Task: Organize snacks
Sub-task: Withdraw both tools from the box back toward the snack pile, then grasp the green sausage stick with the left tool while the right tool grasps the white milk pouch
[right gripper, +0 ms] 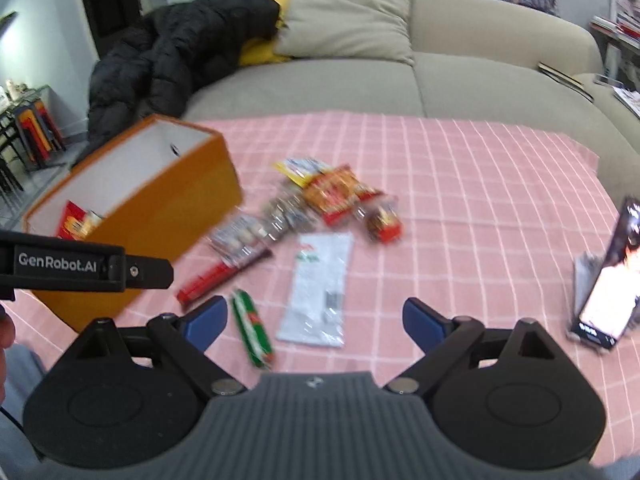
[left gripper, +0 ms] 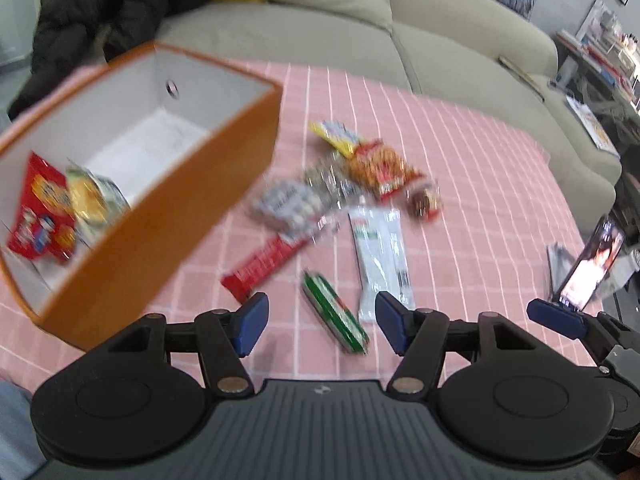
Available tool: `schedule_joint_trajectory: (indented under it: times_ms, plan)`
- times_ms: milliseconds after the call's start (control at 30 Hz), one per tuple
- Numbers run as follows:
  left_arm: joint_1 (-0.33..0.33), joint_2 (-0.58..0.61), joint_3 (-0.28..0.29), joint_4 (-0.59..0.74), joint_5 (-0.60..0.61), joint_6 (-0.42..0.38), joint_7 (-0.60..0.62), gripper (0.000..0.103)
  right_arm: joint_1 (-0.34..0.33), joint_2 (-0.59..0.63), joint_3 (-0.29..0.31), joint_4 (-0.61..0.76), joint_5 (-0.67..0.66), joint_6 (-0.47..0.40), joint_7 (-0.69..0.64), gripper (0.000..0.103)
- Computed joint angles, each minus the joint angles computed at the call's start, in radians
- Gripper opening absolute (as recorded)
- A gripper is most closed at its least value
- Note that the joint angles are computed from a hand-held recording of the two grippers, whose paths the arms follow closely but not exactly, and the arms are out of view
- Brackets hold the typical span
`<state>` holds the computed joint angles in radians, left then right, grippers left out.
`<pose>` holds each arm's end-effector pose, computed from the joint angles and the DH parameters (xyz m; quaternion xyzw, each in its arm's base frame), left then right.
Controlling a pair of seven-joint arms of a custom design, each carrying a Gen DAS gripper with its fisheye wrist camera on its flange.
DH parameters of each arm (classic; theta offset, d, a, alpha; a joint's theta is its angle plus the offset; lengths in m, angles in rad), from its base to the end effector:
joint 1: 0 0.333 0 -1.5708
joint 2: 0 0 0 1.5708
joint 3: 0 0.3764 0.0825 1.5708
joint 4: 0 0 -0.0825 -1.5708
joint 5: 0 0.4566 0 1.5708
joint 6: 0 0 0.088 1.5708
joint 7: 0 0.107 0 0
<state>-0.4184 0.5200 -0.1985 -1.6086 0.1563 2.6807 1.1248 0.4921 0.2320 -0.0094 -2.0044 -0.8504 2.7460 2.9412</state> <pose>0.6822 -0.4549 0.4088 -0.5942 0.7546 -0.2670 0.0788 0.6037 0.3507 0.4020 -0.6048 0.7203 -0.2159 0.2623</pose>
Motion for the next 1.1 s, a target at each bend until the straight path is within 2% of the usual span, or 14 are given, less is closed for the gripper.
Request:
schedule_joint_trajectory:
  times_ms: [167, 333, 467, 567, 600, 800, 867, 933, 1000, 1100]
  plan:
    - [0.022, 0.041, -0.038, 0.025, -0.067, -0.042, 0.024, 0.061, -0.009, 0.02, 0.011, -0.009, 0.068, -0.024, -0.056, 0.079]
    - [0.008, 0.111, -0.031, 0.106, -0.092, -0.099, 0.013, 0.051, -0.007, 0.048, 0.003, 0.003, 0.108, -0.009, -0.094, 0.075]
    - [-0.016, 0.167, -0.008, 0.169, -0.088, -0.124, -0.032, 0.05, -0.001, 0.064, -0.006, 0.012, 0.138, 0.004, -0.121, 0.075]
    - [-0.045, 0.208, 0.016, 0.232, -0.055, -0.18, -0.064, 0.05, 0.001, 0.076, -0.011, 0.019, 0.164, 0.011, -0.15, 0.074]
    - [-0.05, 0.217, 0.019, 0.241, -0.045, -0.18, -0.067, 0.054, -0.002, 0.08, -0.009, 0.022, 0.181, 0.011, -0.167, 0.074]
    - [-0.058, 0.263, 0.012, 0.315, -0.028, -0.222, -0.052, 0.054, -0.006, 0.107, -0.006, 0.043, 0.27, 0.004, -0.25, 0.074]
    - [-0.062, 0.277, 0.009, 0.34, -0.019, -0.245, -0.026, 0.047, -0.004, 0.117, -0.009, 0.052, 0.29, 0.004, -0.275, 0.074]
    - [-0.061, 0.283, 0.004, 0.352, -0.017, -0.258, 0.004, 0.03, 0.0, 0.125, -0.013, 0.059, 0.305, 0.004, -0.294, 0.074]
    - [-0.066, 0.285, 0.01, 0.357, -0.01, -0.266, 0.011, 0.025, 0.002, 0.133, -0.017, 0.066, 0.318, 0.008, -0.311, 0.074]
    - [-0.062, 0.282, 0.018, 0.346, -0.009, -0.251, 0.01, 0.025, 0.009, 0.143, -0.025, 0.076, 0.33, 0.01, -0.329, 0.074]
